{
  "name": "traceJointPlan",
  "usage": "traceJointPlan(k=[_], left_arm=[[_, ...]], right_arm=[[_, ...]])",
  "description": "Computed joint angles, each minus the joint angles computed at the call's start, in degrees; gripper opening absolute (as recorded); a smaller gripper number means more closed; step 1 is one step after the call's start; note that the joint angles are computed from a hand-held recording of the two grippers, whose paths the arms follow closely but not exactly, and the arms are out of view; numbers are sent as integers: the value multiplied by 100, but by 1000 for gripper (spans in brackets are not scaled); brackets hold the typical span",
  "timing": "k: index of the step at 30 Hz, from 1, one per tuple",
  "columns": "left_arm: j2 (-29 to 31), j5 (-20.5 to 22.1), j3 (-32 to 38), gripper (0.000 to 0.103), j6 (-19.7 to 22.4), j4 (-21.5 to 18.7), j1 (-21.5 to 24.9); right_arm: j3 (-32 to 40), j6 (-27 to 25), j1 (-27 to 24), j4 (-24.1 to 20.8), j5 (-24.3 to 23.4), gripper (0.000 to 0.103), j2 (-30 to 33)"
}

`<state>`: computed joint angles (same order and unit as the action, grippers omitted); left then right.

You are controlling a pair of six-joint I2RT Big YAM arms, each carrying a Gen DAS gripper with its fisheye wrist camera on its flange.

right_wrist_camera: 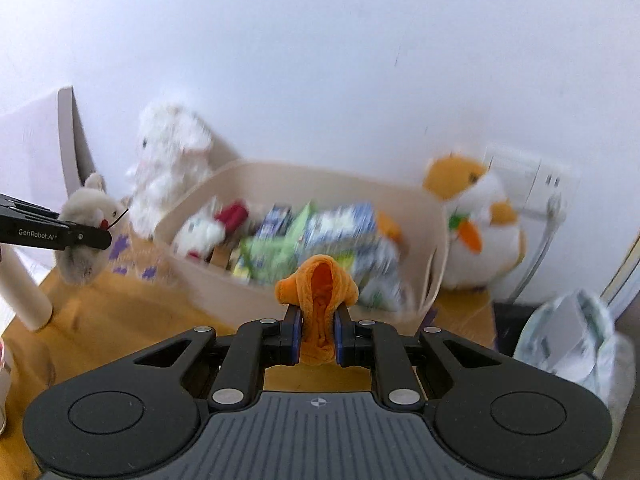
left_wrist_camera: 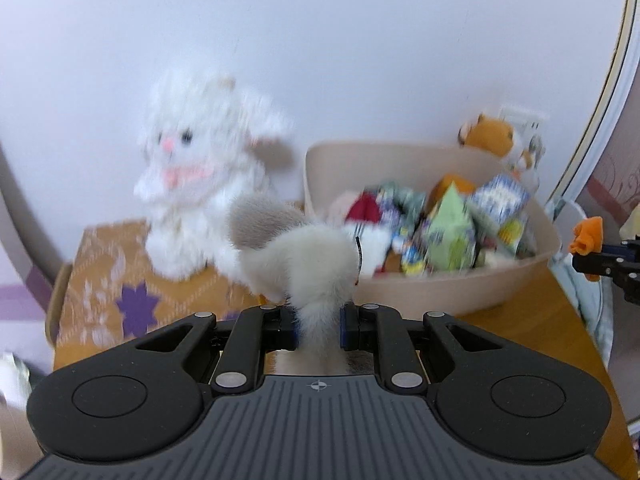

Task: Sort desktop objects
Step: 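Carry the pom-pom and orange cap into the basket and open both grippers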

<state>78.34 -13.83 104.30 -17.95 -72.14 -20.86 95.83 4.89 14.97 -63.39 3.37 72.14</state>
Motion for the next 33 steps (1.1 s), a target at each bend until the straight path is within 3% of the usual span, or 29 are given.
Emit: traceJointPlan(k=[10,15,20,27,29,31,33], left_arm=[[1052,-215,1590,17,654,150,-112],[1538,-189,2135,17,665,53,-153],[2023,41,2610,17,201,-339,-175],[2264,92,2668,18,292,-527,-240],[2270,145,2616,18,340,-555,-234],[2292,92,2612,23,325,-608,-242],[2220,74,2488,52,293,-542,-216]], right_arm=[[1350,-499,-230,-8,-1,15,900],[2044,-511,-195,-145,5,15,1506],[2492,-43,-83,-282,131,15,1991],[2977,404,-60,-744,228,16,2535],[2946,427,-60,-776,284,27,2559],[2830,393,-55,-712,386,40,2527],[2712,375,-54,-630,393,50,2455]])
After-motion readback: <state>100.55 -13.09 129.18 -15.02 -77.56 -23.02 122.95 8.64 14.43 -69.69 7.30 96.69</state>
